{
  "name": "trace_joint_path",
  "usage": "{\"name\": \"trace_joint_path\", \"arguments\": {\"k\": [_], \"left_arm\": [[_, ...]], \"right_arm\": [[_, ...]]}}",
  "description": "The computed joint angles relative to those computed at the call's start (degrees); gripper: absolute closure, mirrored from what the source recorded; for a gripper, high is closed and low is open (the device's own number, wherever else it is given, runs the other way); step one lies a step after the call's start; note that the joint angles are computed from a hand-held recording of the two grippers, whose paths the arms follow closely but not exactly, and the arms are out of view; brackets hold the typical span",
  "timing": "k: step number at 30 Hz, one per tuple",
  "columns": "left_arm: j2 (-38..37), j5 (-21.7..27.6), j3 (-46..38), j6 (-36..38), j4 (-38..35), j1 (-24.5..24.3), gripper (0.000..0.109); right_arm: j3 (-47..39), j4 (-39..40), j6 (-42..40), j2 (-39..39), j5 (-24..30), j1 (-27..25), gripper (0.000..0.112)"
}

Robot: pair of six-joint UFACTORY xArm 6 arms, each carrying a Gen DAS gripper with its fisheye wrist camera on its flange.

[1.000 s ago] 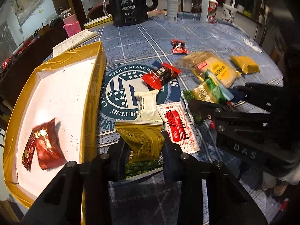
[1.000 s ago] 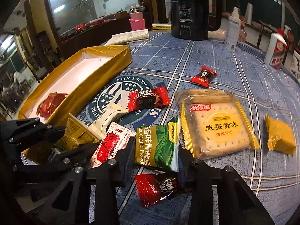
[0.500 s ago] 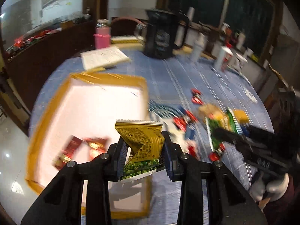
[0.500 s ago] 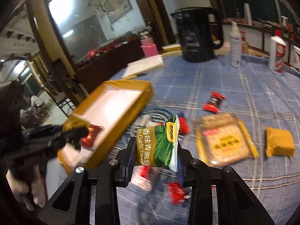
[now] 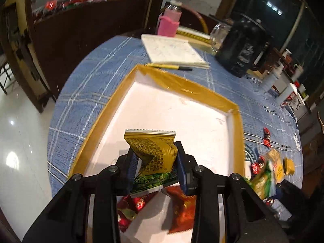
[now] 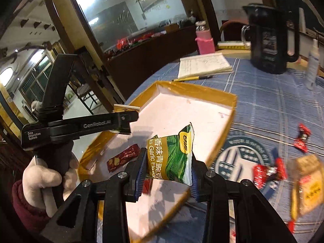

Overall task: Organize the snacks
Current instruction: 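Release the yellow packet and green bag into the white tray with both tools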

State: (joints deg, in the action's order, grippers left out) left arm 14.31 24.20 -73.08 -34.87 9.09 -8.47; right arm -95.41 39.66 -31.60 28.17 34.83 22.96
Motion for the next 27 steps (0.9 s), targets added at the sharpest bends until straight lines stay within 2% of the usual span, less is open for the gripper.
{"name": "trace_joint_path", "arguments": {"k": [7, 9, 11, 13, 17, 20, 23, 27], "left_arm": [[1.82, -0.86, -0.56, 7.87, -10.73, 1.03, 0.072], [1.46, -1.74, 0.14, 10.27, -14.29, 1.19, 0.066], [0.47, -2.68, 1.41, 10.40, -15.01, 1.26, 0.066], [-0.83, -3.78, 2.88, 10.57, -15.84, 1.12, 0.065], [-4.67, -6.55, 6.41, 7.08, -12.79, -0.01, 0.065], [-7.46, -8.48, 8.51, 3.89, -9.33, -1.76, 0.065], [-9.91, -9.94, 10.17, 3.18, -8.02, -4.27, 0.057], [-11.85, -11.00, 11.08, 1.99, -6.19, -8.71, 0.047]], "right_arm": [[-5.95, -5.65, 5.95, 6.11, 1.60, 1.67, 0.072], [-6.19, -4.63, 6.46, 6.55, 1.71, 1.56, 0.070], [-8.42, -4.30, 7.25, 7.90, 3.18, 1.26, 0.062], [-8.30, -2.99, 6.65, 7.56, 2.66, 0.90, 0.062], [-6.33, -0.02, 4.65, 5.08, 1.46, -0.02, 0.061], [-1.68, 3.18, 1.34, 0.57, -0.38, -1.45, 0.061], [2.75, 6.50, -1.88, -3.61, -0.84, -3.49, 0.061], [11.33, 10.63, -7.20, -10.94, -1.83, -9.08, 0.057]]}}
